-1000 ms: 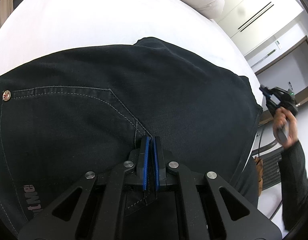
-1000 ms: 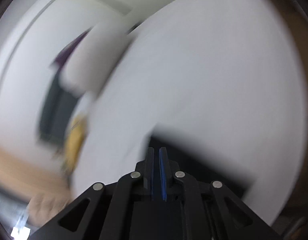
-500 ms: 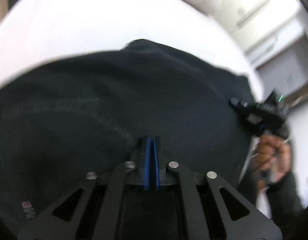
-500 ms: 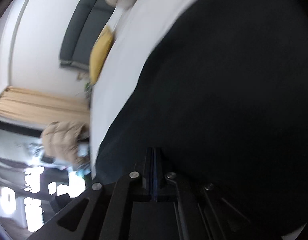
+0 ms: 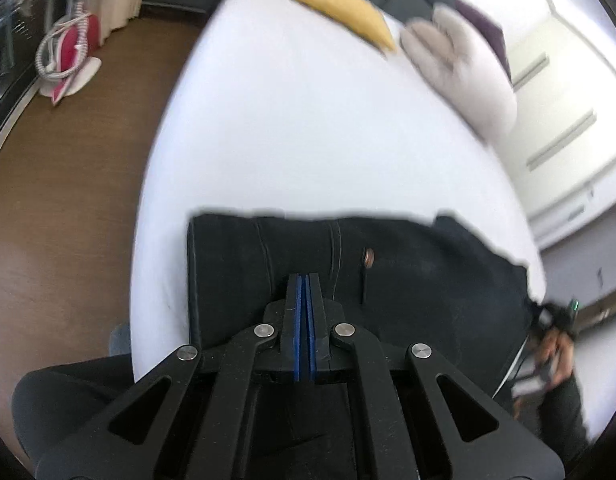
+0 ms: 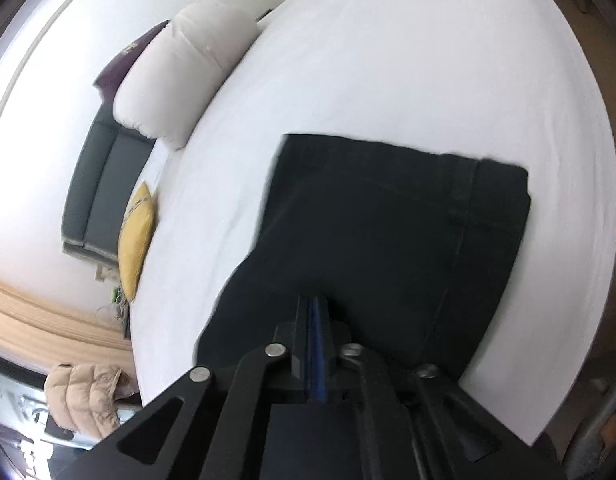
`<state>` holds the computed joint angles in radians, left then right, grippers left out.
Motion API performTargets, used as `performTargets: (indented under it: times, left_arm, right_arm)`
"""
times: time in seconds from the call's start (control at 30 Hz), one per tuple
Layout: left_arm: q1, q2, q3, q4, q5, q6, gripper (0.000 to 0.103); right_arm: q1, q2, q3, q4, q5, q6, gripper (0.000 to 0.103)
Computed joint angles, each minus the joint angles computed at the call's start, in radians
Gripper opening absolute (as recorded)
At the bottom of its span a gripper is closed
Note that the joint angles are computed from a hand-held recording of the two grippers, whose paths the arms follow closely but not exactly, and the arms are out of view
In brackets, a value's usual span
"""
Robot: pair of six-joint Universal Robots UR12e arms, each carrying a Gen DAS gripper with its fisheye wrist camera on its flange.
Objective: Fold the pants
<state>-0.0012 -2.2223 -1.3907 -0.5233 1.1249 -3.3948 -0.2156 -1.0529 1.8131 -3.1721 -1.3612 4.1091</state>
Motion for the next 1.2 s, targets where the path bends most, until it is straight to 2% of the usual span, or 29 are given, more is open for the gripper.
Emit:
performTargets:
  times: [0.07, 0.1, 0.13, 0.17, 0.2, 0.27, 0.37, 0.4, 0.43, 0.47, 0.5, 0.53, 0.57, 0.63, 0.77, 0.83, 0.87, 0.97, 1.0, 1.03, 1.07, 1.13, 1.2]
  left_arm:
    - [-0.016, -0.017, 0.04, 0.003, -0.023, 0.007, 0.003]
    - [-0.031, -0.039, 0.083, -0.012, -0.067, 0.017, 0.003]
    - [-0.047, -0.063, 0.127, -0.037, -0.102, 0.037, 0.003]
    - [-0.065, -0.09, 0.178, -0.078, -0.137, 0.07, 0.003]
    - [-0.088, -0.126, 0.244, -0.135, -0.182, 0.108, 0.003]
    - [-0.126, -0.19, 0.362, -0.234, -0.225, 0.178, 0.003]
    - [-0.174, -0.305, 0.569, -0.474, -0.239, 0.261, 0.003]
    - [-0.187, -0.338, 0.63, -0.527, -0.196, 0.284, 0.003]
    - [-0.195, -0.36, 0.67, -0.555, -0.156, 0.296, 0.003]
    - [-0.195, -0.388, 0.712, -0.574, -0.145, 0.284, 0.003]
    - [-0.189, -0.402, 0.727, -0.57, -0.164, 0.256, 0.003]
    - [-0.18, -0.413, 0.733, -0.547, -0.181, 0.208, 0.003]
    - [-0.171, -0.421, 0.735, -0.519, -0.191, 0.158, 0.003]
    - [-0.161, -0.43, 0.741, -0.488, -0.19, 0.113, 0.003]
    - [-0.146, -0.394, 0.681, -0.451, -0.124, 0.146, 0.003]
    - [-0.127, -0.346, 0.586, -0.386, -0.104, 0.141, 0.003]
    - [-0.122, -0.319, 0.544, -0.354, -0.07, 0.134, 0.003]
    - [-0.098, -0.232, 0.407, -0.253, -0.019, 0.118, 0.003]
    - [-0.088, -0.196, 0.35, -0.208, -0.016, 0.104, 0.003]
    - [-0.082, -0.167, 0.303, -0.176, -0.023, 0.098, 0.003]
    - [-0.077, -0.143, 0.263, -0.145, -0.034, 0.09, 0.003]
    - [-0.073, -0.099, 0.192, -0.11, -0.065, 0.088, 0.003]
    - [-0.084, -0.059, 0.116, -0.086, -0.09, 0.109, 0.003]
  right_arm:
    - [0.022, 0.021, -0.02, -0.06, 0.122, -0.027, 0.006]
    - [0.04, 0.037, -0.042, -0.068, 0.161, -0.037, 0.006]
    - [0.058, 0.062, -0.074, -0.073, 0.239, -0.06, 0.006]
    - [0.072, 0.082, -0.102, -0.063, 0.32, -0.09, 0.006]
    - [0.089, 0.106, -0.134, -0.047, 0.369, -0.11, 0.006]
    - [0.128, 0.164, -0.215, -0.005, 0.458, -0.123, 0.006]
    - [0.155, 0.199, -0.238, 0.049, 0.524, -0.11, 0.006]
    - [0.16, 0.225, -0.278, 0.09, 0.525, -0.098, 0.006]
    - [0.164, 0.251, -0.325, 0.142, 0.509, -0.081, 0.0]
    - [0.16, 0.277, -0.357, 0.153, 0.516, -0.056, 0.0]
    - [0.142, 0.28, -0.348, 0.121, 0.526, -0.027, 0.0]
    - [0.132, 0.28, -0.328, 0.066, 0.493, -0.006, 0.0]
    - [0.12, 0.255, -0.282, 0.04, 0.456, -0.022, 0.0]
    - [0.106, 0.246, -0.272, 0.024, 0.404, -0.023, 0.0]
    - [0.056, 0.185, -0.2, 0.014, 0.277, -0.041, 0.0]
    - [0.035, 0.157, -0.168, 0.005, 0.204, -0.03, 0.0]
    - [0.02, 0.139, -0.144, 0.005, 0.161, -0.037, 0.0]
    - [-0.011, 0.054, -0.044, 0.002, 0.022, -0.022, 0.0]
    - [-0.014, 0.035, -0.026, -0.007, -0.004, -0.002, 0.005]
    - [-0.01, 0.021, -0.01, -0.039, -0.015, 0.01, 0.007]
    - [-0.008, 0.014, 0.005, -0.09, 0.009, 0.013, 0.007]
    - [0.003, 0.021, 0.009, -0.159, 0.137, -0.018, 0.007]
    - [0.03, 0.03, -0.003, -0.144, 0.261, -0.089, 0.007]
